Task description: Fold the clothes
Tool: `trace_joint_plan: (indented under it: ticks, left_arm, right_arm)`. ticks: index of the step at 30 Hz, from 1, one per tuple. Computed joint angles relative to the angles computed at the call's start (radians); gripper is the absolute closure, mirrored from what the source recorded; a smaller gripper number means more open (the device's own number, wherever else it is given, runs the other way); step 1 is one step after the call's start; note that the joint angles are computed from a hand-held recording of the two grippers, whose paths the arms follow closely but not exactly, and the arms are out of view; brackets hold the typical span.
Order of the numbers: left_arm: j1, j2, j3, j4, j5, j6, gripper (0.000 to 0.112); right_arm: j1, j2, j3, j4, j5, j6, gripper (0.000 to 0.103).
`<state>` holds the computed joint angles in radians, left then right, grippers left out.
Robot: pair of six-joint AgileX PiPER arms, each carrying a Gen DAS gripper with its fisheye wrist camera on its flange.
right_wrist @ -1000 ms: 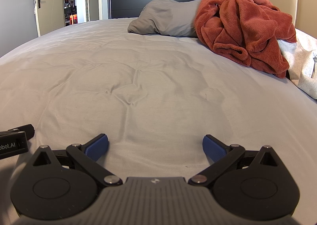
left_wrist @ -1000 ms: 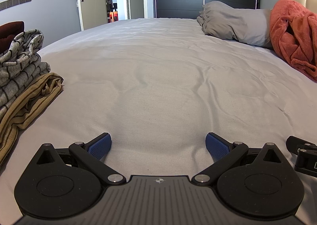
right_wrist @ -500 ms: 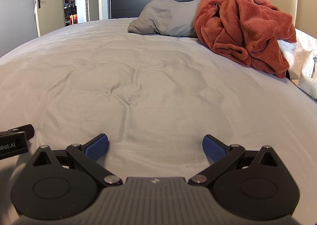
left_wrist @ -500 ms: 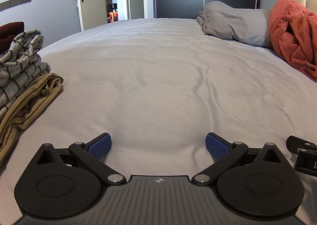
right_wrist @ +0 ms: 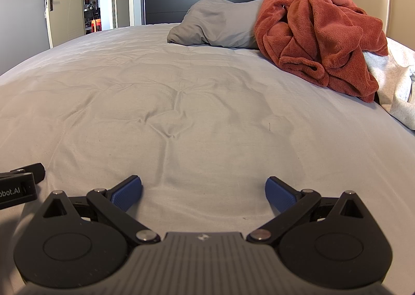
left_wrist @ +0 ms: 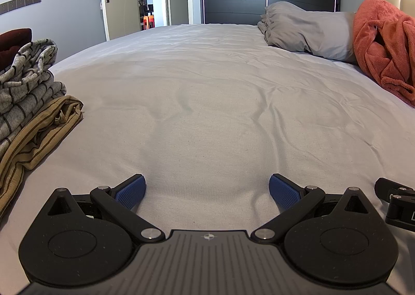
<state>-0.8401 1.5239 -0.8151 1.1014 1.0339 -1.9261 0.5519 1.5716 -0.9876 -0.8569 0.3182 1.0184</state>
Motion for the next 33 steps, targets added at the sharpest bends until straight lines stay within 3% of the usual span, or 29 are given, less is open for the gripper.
trace_joint_plan:
  ticks: [33]
  left_arm:
    - [-0.005, 0.014, -0.009, -0.001, 0.003, -0.005, 0.009]
  right_arm:
    - [-0.001, -0.005, 0.005, -0.007, -0.002, 0.005, 0.0]
